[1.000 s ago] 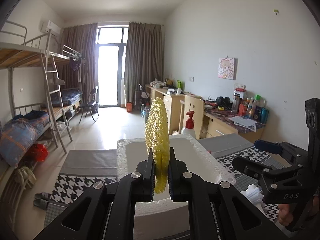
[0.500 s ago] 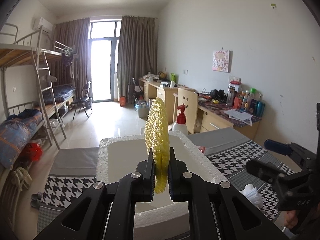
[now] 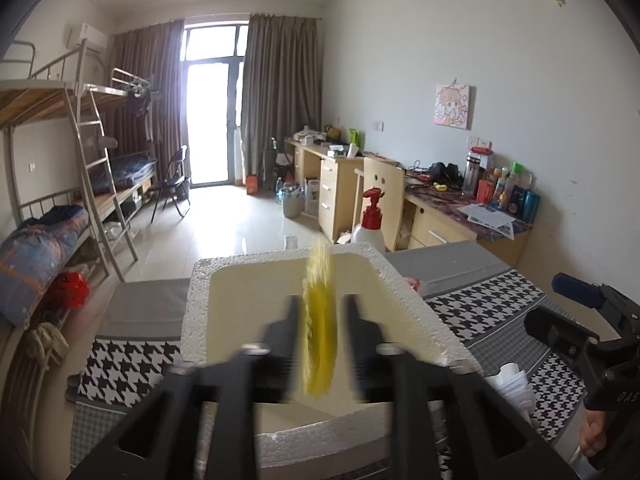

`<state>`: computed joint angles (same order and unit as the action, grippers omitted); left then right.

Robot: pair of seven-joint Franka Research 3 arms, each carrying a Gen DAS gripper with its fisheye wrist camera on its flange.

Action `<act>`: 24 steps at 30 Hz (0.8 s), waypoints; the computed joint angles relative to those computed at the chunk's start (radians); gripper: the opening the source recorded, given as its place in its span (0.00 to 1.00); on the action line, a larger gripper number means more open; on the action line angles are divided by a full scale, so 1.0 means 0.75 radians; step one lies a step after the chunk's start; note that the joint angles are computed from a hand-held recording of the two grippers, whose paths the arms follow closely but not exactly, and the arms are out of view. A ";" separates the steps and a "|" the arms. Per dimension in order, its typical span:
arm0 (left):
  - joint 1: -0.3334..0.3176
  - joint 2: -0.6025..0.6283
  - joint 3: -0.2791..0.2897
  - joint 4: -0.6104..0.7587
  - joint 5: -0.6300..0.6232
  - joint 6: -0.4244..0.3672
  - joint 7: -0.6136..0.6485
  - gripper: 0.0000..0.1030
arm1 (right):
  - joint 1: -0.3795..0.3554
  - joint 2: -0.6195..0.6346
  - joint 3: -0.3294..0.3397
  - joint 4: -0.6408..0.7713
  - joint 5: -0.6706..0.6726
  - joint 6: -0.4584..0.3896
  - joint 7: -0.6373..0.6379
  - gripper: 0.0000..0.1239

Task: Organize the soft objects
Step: 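Open the left gripper to drop the yellow sponge into the box, then move the left gripper back toward the remaining pile of soft items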

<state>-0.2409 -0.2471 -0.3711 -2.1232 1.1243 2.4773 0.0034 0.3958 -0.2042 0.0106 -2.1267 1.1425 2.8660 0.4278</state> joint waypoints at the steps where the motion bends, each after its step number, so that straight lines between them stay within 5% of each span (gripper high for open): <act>1: 0.002 -0.005 -0.005 -0.004 0.011 -0.009 -0.021 0.65 | -0.002 0.001 0.000 0.000 -0.001 0.001 0.006 0.79; 2: 0.004 -0.011 -0.017 -0.006 0.029 -0.037 -0.053 0.81 | -0.004 0.002 -0.001 0.001 -0.002 -0.001 0.011 0.79; 6: -0.005 -0.024 -0.032 -0.009 0.056 -0.099 -0.101 0.96 | -0.004 -0.001 -0.004 0.001 0.009 -0.001 -0.002 0.79; 24: -0.047 -0.100 -0.084 -0.048 0.107 -0.143 -0.138 0.99 | 0.027 -0.103 -0.033 -0.071 0.067 0.009 -0.062 0.79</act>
